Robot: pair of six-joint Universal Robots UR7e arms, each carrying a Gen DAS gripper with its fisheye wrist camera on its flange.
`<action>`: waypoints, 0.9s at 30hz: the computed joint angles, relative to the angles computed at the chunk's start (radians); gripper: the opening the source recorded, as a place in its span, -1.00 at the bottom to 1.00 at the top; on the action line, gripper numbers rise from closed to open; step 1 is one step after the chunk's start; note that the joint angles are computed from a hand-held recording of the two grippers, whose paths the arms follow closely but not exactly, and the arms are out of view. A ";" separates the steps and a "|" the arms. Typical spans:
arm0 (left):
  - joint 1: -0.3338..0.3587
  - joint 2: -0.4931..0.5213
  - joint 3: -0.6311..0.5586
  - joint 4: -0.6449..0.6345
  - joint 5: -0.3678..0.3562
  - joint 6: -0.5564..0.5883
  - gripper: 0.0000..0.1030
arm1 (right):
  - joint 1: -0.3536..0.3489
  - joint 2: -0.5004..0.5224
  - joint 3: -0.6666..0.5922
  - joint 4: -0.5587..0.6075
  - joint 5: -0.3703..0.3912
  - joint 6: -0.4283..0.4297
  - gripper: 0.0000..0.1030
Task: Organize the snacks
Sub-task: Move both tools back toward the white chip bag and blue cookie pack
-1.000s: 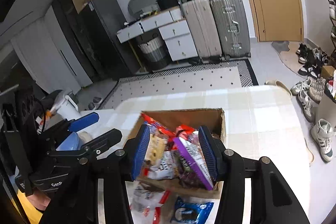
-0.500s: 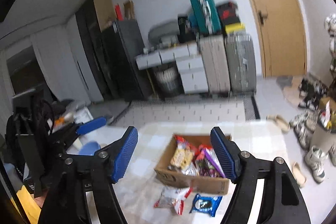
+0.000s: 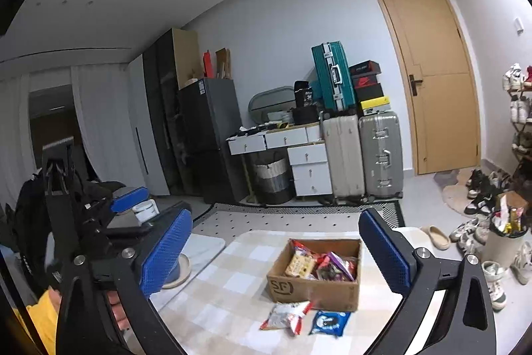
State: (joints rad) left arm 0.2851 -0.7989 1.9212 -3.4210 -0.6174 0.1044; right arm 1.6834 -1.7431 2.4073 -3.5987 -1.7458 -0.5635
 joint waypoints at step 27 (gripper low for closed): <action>0.174 0.192 0.178 0.083 -0.085 -0.442 0.98 | -0.566 0.140 0.420 -0.481 0.330 -0.023 0.99</action>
